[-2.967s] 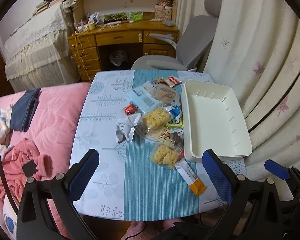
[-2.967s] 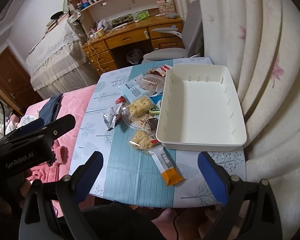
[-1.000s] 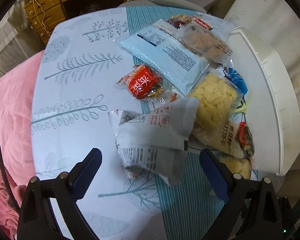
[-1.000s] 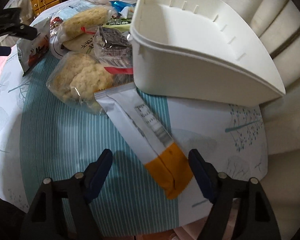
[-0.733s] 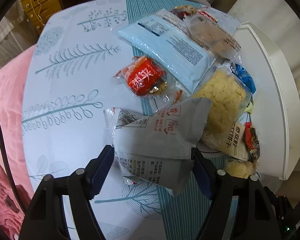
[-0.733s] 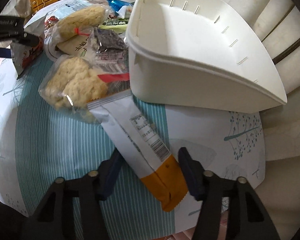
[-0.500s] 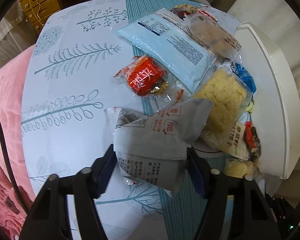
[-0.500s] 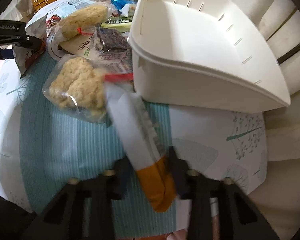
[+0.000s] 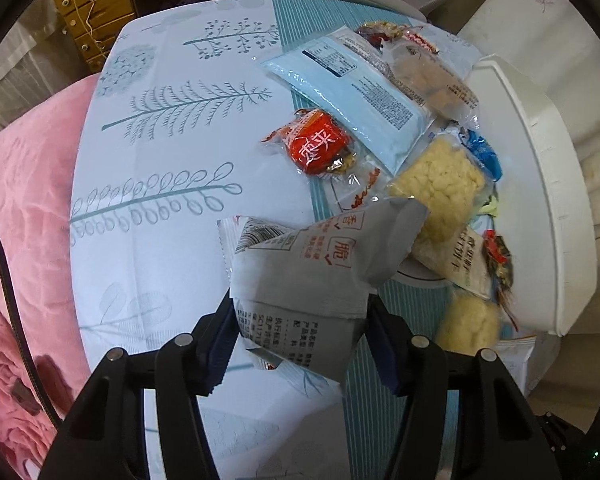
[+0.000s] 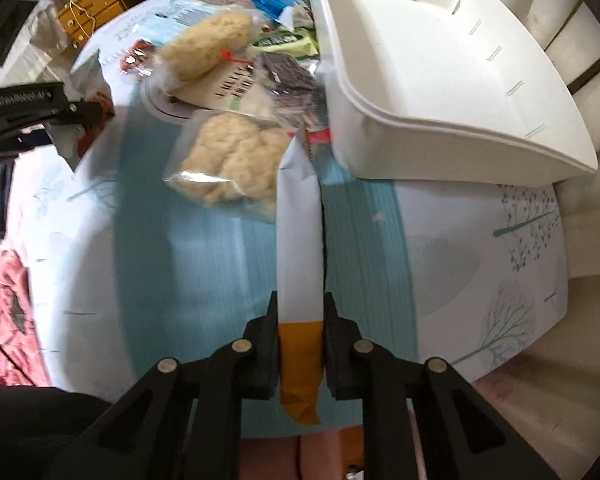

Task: Organize snacks
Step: 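Grasp the white-orange bar with the right tool while the left tool grasps the grey snack bag, then carry both snacks over the white tray and open both tools to drop them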

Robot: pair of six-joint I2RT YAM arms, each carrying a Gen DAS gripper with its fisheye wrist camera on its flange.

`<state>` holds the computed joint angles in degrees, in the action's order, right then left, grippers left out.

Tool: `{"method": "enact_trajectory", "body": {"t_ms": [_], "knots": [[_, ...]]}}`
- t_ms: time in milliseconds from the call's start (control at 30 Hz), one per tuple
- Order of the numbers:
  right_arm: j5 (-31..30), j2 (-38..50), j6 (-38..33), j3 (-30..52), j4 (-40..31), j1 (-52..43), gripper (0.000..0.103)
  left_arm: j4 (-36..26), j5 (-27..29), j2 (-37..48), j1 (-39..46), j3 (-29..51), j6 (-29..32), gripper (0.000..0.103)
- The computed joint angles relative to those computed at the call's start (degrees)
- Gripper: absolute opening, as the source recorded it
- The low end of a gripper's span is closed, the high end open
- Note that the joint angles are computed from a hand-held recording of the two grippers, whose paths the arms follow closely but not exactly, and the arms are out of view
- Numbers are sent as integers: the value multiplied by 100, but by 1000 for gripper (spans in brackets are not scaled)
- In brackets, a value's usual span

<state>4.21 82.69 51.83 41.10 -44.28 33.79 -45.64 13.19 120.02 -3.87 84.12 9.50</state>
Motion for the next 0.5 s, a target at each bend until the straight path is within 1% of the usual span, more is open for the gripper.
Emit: {"method": "enact_trajectory", "body": {"t_ms": [100,200,400,500], "knots": [[-91,-123,159,159,-198,164,17,11,132,-325,107,-243,51,58],[-110,-198,135,354,-362,219,17,-62,337,-704,265,-506,131,58],[89,-584,209,745,-814,422,17,-182,641,-1388,389,-923,187,58],[187,-634,50,866,-729,319,17,-161,810,-1686,409,-1112,166,58]]}}
